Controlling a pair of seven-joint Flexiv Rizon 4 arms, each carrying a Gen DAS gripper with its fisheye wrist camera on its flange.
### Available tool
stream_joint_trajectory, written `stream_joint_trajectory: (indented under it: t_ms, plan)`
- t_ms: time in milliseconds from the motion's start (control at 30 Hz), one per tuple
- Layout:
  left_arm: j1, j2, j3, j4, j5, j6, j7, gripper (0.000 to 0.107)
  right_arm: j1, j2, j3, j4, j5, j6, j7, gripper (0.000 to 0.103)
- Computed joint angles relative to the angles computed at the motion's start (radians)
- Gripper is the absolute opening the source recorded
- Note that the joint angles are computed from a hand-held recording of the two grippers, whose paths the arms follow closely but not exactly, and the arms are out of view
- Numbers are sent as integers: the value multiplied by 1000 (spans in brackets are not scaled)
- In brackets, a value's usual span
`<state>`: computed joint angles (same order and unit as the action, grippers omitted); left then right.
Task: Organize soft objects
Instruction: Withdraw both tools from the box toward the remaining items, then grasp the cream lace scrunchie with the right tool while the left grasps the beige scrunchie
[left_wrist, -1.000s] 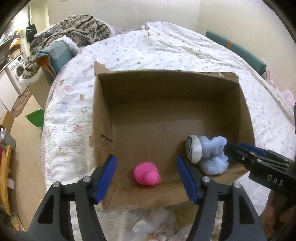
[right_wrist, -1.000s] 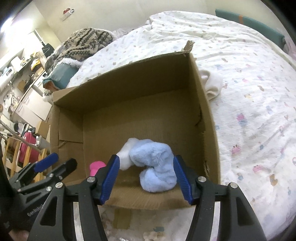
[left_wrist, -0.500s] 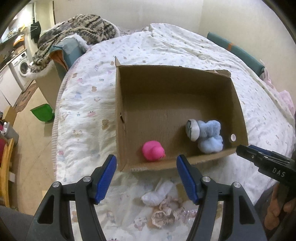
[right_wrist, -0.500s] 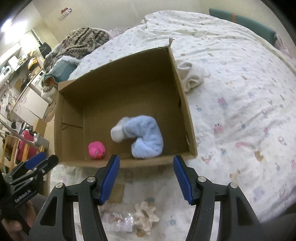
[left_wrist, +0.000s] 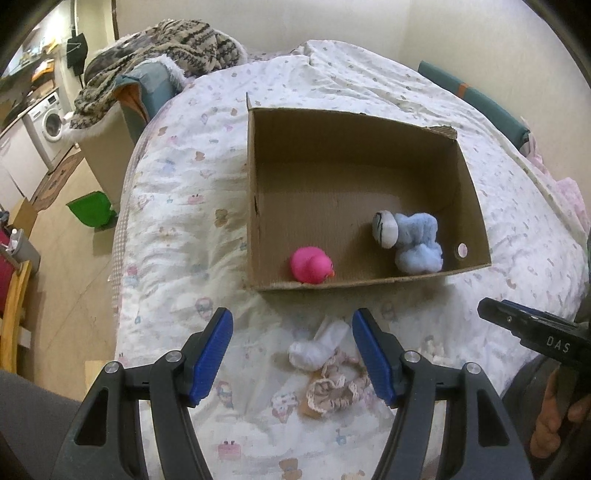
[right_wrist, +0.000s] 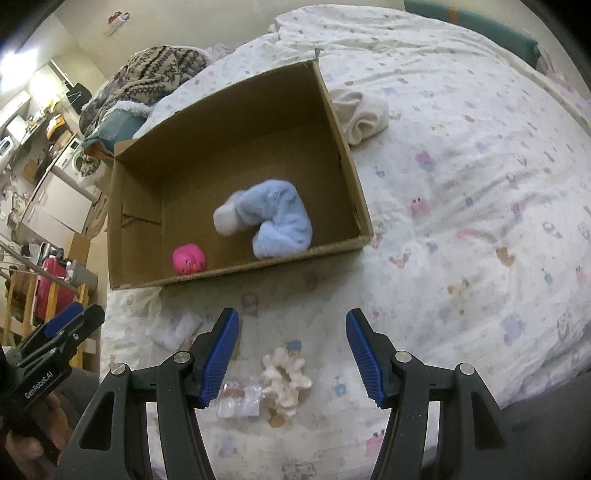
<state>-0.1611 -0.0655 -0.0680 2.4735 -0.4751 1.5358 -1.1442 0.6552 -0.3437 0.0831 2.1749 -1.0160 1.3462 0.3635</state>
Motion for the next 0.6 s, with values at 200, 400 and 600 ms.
stream_joint_trajectory:
  t_ms: [200,400,600]
  plan:
    - [2,16,22,19,38,-24,-70,64,-3,7,-1,31,10,45,29,64]
    - [9,9,47,13,129,-50,-160,64,1,-13,-15,56,69,132,34,64]
    - [35,-21,48,-5,187,-41,-229,64,4,-52,2,59,229,184,-45,64]
